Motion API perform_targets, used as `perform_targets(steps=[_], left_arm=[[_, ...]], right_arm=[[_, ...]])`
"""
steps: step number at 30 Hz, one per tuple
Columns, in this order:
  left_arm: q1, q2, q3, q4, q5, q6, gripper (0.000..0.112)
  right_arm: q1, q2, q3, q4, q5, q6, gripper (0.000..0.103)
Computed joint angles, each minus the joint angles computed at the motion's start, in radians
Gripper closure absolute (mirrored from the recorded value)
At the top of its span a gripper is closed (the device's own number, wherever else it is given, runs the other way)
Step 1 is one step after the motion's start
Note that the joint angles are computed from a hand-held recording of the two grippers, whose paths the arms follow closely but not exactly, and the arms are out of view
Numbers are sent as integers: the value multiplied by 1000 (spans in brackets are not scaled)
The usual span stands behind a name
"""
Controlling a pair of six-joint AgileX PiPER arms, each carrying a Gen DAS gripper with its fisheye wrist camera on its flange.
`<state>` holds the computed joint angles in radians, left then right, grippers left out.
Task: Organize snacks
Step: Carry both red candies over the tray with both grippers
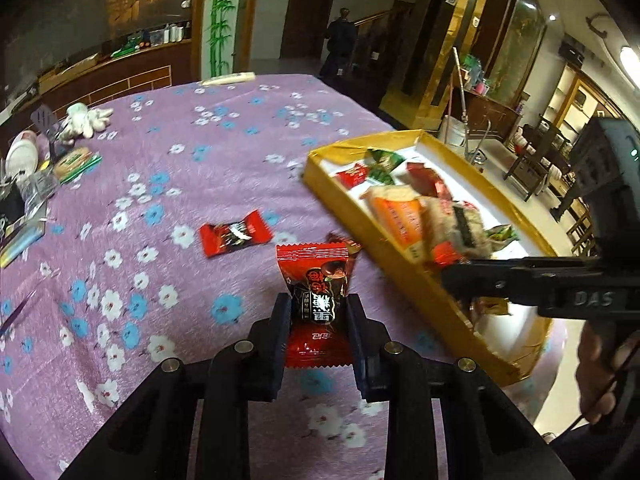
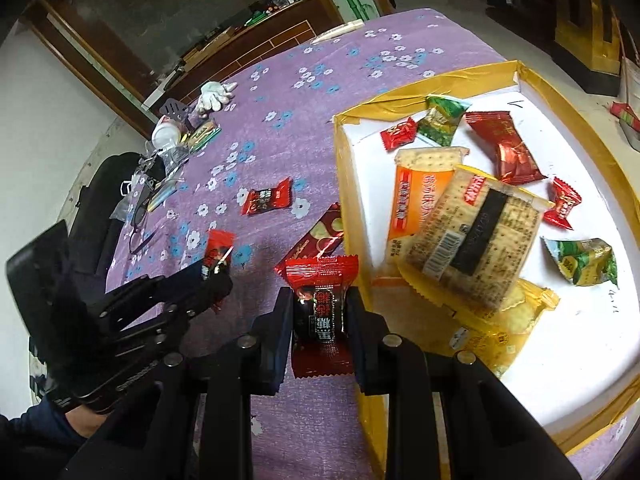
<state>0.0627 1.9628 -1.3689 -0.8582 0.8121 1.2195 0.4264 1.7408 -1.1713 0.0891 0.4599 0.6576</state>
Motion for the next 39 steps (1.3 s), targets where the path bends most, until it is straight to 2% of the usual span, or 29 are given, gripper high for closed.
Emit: perform_targets(steps=[9, 14, 26, 39], left_arm=[[-108, -44, 2, -12, 14, 0, 85], [-192, -65, 41, -19, -6, 31, 85], [-357, -69, 123, 9, -63, 64, 85], [-432, -92, 190, 46, -179, 98, 85]], right_arm=[[-46, -120, 167, -93, -59, 147, 78], [-87, -207, 272, -171, -73, 245, 78], [-188, -310, 419, -125, -76, 198, 78], [-216, -286, 426, -54, -73, 98, 78]])
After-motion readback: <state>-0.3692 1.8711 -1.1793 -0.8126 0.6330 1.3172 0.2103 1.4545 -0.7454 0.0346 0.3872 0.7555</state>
